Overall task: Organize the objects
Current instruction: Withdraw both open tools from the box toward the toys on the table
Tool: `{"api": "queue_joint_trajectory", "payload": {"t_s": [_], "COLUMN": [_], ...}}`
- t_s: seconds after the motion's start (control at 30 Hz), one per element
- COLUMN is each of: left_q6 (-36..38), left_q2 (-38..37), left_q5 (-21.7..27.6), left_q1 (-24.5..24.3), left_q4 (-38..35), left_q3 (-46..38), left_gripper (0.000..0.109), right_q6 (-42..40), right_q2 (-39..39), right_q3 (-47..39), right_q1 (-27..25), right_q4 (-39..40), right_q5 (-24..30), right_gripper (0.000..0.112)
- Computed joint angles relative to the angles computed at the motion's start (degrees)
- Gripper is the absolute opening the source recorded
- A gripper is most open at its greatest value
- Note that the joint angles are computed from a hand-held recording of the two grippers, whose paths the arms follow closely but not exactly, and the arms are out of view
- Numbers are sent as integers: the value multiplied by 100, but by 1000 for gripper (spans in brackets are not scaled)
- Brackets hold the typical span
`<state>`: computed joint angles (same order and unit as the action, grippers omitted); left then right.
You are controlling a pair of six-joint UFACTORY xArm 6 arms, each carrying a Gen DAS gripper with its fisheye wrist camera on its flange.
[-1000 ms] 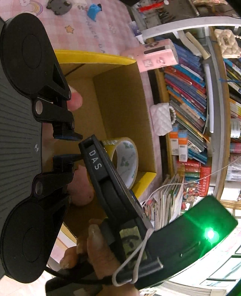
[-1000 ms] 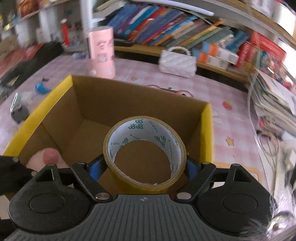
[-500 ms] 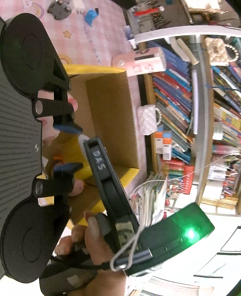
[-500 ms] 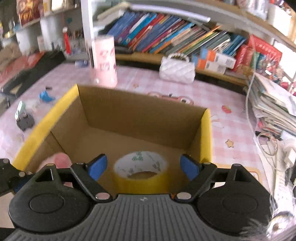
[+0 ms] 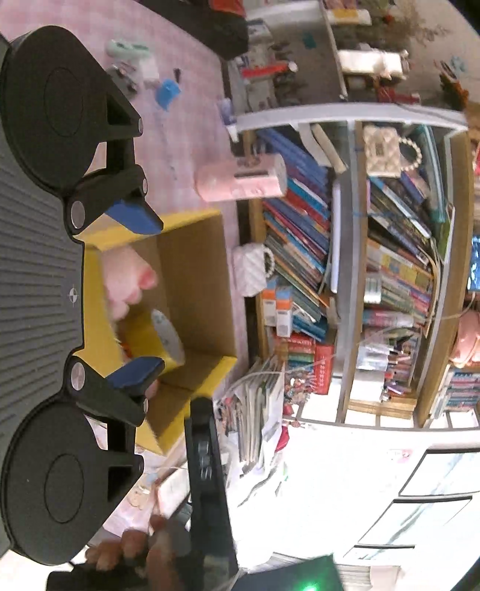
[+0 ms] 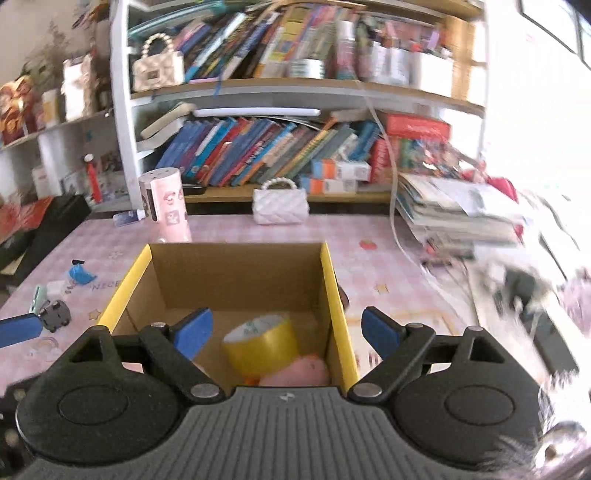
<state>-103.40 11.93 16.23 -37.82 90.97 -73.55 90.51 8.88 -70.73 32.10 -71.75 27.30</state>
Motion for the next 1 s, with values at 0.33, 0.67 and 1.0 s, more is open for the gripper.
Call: {"api": "queue_joint_trajectory", "payload": {"t_s": [0.33,0.67,1.0], "left_q6": [120,389,643], "left_q2": [-963,-1950,-2755], "left_q5": [359,366,346], "left_q1": [54,313,556], "left_q4": [-700,-1264,-1486], "left_q3": [1518,2788,3672], "left_gripper": [84,86,90], "right_q6": [661,643,207], "right_q2": [-192,517,1155], "right_q3": [530,-124,-901], "right_q1": [1262,2137,2461], "right_q4": [511,905,1329], "right_q5": [1442,2224,2058], "right_gripper": [88,88,90]}}
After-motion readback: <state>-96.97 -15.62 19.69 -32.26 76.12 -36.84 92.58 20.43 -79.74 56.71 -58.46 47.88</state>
